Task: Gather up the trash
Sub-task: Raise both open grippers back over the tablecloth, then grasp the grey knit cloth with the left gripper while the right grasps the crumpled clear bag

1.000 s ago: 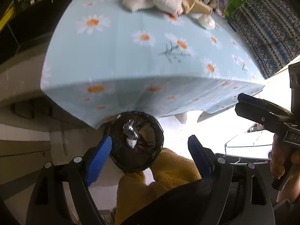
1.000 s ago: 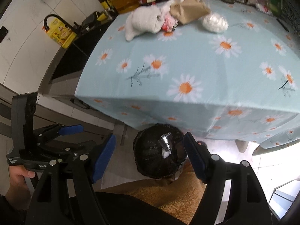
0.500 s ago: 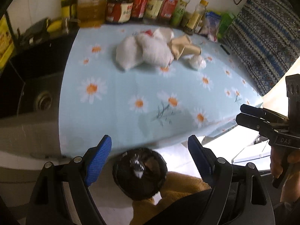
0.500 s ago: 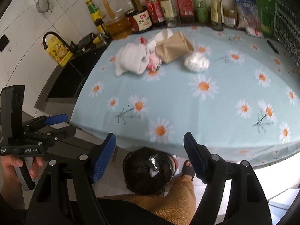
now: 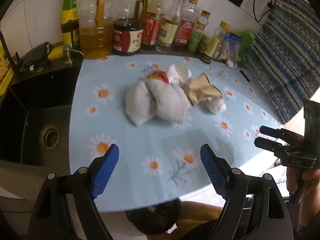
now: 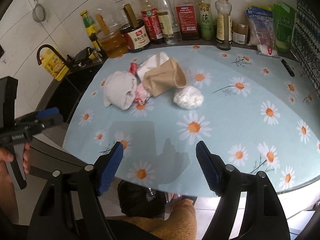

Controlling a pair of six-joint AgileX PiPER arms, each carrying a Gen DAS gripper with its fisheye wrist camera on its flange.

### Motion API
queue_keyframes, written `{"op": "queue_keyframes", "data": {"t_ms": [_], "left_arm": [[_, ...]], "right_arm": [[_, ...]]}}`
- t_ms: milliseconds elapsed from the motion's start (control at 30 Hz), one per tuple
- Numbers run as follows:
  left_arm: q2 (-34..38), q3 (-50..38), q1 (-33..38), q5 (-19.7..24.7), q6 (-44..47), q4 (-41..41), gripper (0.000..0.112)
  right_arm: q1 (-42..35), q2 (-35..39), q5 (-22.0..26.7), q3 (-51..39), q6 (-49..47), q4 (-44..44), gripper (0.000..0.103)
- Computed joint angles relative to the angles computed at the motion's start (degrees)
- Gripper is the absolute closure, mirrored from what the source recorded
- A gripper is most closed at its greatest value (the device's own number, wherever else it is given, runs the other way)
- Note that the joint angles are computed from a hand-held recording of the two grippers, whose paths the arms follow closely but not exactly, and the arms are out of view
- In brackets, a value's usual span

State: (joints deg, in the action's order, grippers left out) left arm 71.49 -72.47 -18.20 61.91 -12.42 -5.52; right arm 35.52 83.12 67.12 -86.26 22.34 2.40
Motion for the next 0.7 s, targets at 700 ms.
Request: {"op": "queue_keyframes", "data": {"t_ms": [700], "left_arm": [[22.1, -11.01, 10.98, -0.11, 11.77, -5.95, 0.031]], "right_arm": [[-11.05, 18.11, 0.49, -11.22, -13.41, 5.54, 0.028]]}}
